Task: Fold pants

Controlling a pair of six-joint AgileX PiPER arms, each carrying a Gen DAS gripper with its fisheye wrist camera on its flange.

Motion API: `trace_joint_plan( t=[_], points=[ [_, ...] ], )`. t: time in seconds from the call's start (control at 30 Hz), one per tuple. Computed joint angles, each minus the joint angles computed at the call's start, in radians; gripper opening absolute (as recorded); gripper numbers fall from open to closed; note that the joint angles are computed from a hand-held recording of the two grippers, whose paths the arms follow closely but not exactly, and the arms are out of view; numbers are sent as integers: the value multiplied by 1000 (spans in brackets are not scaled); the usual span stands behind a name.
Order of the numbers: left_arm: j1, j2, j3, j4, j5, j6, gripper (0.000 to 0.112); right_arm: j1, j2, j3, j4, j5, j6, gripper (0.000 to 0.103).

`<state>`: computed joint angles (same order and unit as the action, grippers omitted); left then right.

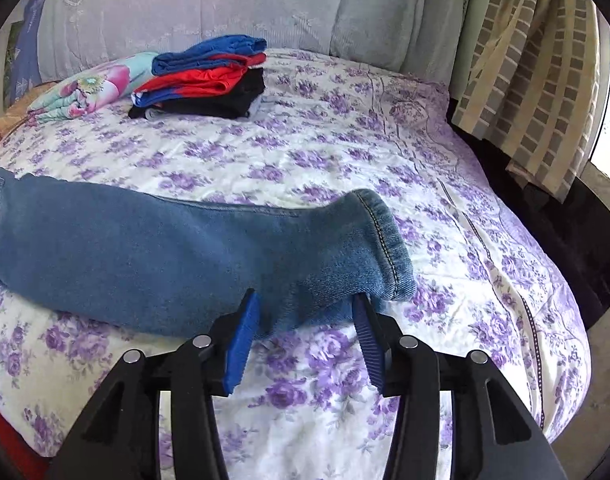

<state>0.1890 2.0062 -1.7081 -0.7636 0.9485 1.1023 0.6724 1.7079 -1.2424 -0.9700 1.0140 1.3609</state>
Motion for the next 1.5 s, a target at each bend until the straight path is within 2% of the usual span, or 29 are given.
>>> trace_joint_plan(
  t=[0.13,0.2,0.27,0.37,0.47,0.53,0.63,0.77,0.93,1.0,1.07,1.1,1.17,1.23,1.43,1.5],
  points=[
    [-62,-1,21,52,-56,-23,82,-2,51,-78,-62,-40,-20,56],
    [-98,27,2,153,-97,-126,82,-20,94,-134,-51,-74,-70,56],
    [-98,82,-50,192,-67,-196,83,-42,158,-211,19,-80,-172,56],
    [-92,67,-14,175,-92,-159,84,-59,246,-289,125,-62,-329,56],
    [-89,60,1,168,-103,-151,84,-43,252,-298,110,-40,-326,57],
    [-83,64,-14,163,-82,-157,84,-39,249,-308,117,-25,-348,57],
    [-56,69,-42,134,-37,-156,84,-5,239,-313,84,37,-363,64],
    [-16,75,-71,100,-29,-167,84,17,190,-287,30,82,-333,65],
    [7,124,-145,112,8,-227,84,-2,161,-265,-4,12,-296,66],
    [3,114,-121,113,-17,-208,85,-18,194,-295,14,-1,-329,70],
    [-13,93,-79,133,-67,-188,85,-52,238,-334,105,-4,-422,71],
    [-17,86,-64,136,-82,-180,85,-70,240,-318,144,-18,-445,72],
    [-16,79,-49,134,-91,-164,85,-106,155,-190,180,-114,-376,77],
    [-12,86,-59,128,-79,-161,85,-124,69,-94,183,-128,-289,79],
    [-23,86,-53,132,-96,-168,90,-51,-16,-52,17,93,-174,79],
    [-17,91,-68,128,-78,-174,90,-20,-14,-63,-66,123,-141,79]
  ],
)
